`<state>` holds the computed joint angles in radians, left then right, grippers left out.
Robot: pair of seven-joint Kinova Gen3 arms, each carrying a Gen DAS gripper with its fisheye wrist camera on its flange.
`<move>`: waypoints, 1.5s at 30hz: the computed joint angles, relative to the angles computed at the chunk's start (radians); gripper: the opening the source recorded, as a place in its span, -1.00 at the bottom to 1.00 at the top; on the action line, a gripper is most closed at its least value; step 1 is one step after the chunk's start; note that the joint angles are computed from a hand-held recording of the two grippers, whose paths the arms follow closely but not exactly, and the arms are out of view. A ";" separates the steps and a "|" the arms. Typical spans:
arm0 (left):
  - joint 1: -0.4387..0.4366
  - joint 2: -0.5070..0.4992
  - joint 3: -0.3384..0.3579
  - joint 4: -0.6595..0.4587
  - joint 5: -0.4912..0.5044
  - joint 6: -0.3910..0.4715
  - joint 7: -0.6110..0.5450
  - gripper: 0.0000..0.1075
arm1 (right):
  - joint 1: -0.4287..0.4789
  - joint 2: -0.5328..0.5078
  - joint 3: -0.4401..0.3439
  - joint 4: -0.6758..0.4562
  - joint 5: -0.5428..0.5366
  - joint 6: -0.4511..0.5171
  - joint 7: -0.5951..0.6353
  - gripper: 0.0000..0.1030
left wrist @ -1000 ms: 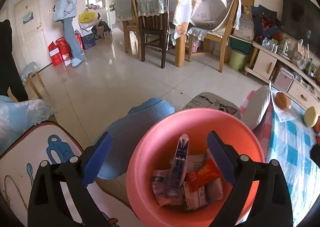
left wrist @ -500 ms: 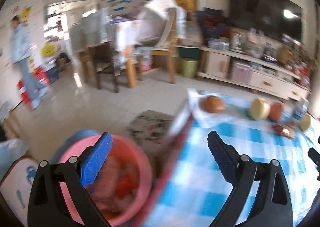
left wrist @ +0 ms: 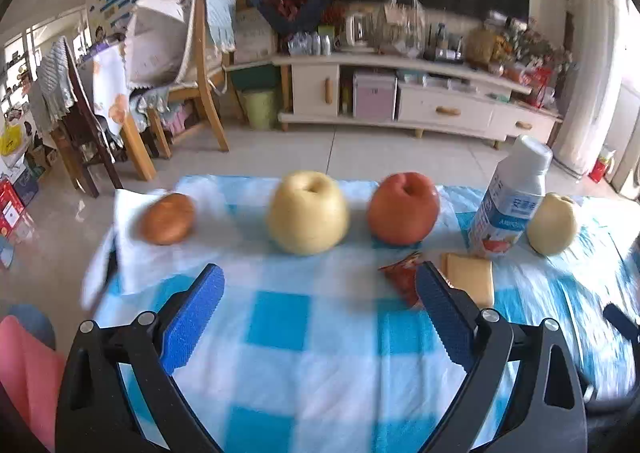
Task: Collect trash
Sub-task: 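Move both tools back over the table toward the red snack packet, then grasp the red snack packet with the left gripper while the right grasps the square biscuit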
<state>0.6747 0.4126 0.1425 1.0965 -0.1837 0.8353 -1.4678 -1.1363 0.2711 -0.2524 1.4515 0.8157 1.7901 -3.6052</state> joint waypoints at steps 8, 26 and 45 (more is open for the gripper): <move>0.209 0.167 -0.095 -0.182 -0.184 0.127 0.140 0.77 | -0.003 -0.030 -0.025 0.094 -0.016 -0.037 -0.079 0.82; 0.239 0.221 -0.100 -0.201 -0.204 0.186 0.151 -0.14 | 0.012 -0.067 -0.061 0.141 0.018 -0.105 -0.131 0.82; -0.001 0.024 -0.033 0.053 -0.115 -0.041 0.021 -0.58 | 0.187 0.012 0.056 0.003 -0.022 -0.266 0.051 0.82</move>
<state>0.6736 0.4364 0.1100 1.1496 -0.2987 0.7943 -1.4470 -0.9496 0.2832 -0.1966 1.4549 0.7938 1.5240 -3.5542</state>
